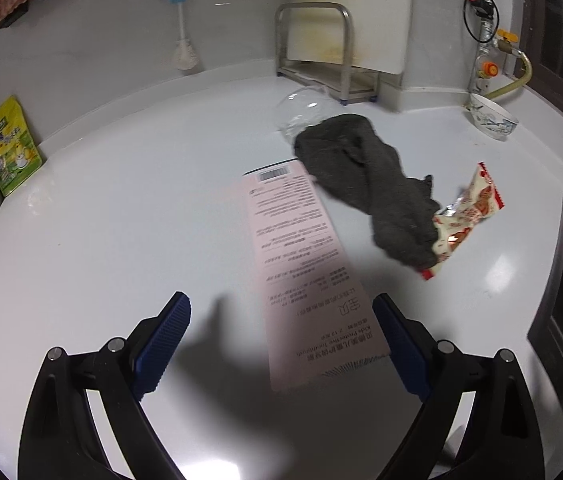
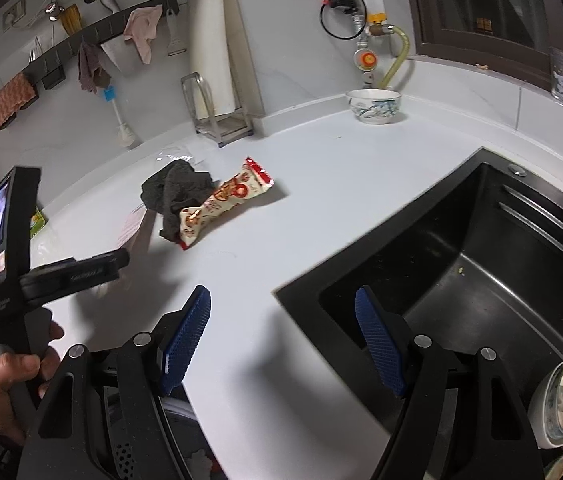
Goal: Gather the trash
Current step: 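Move both tools back to the receipt and snack wrapper on the counter, then grasp the snack wrapper with the right tool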
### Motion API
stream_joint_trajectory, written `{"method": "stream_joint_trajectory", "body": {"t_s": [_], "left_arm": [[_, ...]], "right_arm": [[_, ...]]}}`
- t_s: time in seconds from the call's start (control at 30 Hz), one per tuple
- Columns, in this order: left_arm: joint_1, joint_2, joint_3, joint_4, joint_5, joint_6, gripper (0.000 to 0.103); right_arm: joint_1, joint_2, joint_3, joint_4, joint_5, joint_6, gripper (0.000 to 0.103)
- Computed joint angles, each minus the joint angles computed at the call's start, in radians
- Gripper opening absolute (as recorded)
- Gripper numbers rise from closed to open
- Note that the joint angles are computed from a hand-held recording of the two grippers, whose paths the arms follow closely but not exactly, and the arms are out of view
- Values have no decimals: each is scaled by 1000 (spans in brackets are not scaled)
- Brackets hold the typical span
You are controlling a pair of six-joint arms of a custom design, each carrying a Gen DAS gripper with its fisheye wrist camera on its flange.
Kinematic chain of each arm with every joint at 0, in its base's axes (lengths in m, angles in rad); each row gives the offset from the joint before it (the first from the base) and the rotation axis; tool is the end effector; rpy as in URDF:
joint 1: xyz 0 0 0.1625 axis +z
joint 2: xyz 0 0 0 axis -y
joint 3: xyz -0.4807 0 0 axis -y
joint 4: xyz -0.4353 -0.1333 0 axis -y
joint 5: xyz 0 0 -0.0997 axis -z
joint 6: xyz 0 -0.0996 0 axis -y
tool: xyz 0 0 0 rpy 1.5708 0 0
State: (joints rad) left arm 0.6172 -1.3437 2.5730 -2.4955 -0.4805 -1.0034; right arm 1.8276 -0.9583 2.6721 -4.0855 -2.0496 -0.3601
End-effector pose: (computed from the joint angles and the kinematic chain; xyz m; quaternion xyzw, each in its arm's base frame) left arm -0.1452 -0.3748 0.1469 0.0576 0.8468 -0.3528 0.3938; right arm 0.1727 -0.3136 0.1350 0.1835 -0.8805 0.3669 0.2376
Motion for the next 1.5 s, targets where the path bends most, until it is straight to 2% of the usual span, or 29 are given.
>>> {"method": "stream_joint_trajectory", "body": {"t_s": [0.27, 0.47, 0.67, 0.8, 0.9, 1.13, 1.33, 1.5], "left_arm": [[-15, -162, 45, 117, 7, -32, 90], [-30, -268, 63, 208, 5, -54, 90], [-74, -366, 86, 294, 4, -87, 91], [-102, -401, 86, 353, 31, -114, 91], [-89, -377, 73, 288, 51, -55, 91], [-14, -224, 32, -4, 95, 155, 94], [36, -150, 10, -120, 97, 243, 94], [54, -119, 7, -159, 91, 272, 94]], "right_arm": [[49, 15, -77, 145, -26, 76, 72], [79, 33, -122, 200, -46, 107, 72], [94, 46, -172, 262, -70, 159, 72], [101, 67, -220, 287, -113, 197, 72], [103, 78, -257, 323, -134, 232, 72], [97, 88, -342, 418, -147, 338, 72], [82, 121, -390, 472, -182, 405, 72], [73, 155, -417, 481, -192, 412, 72]]}}
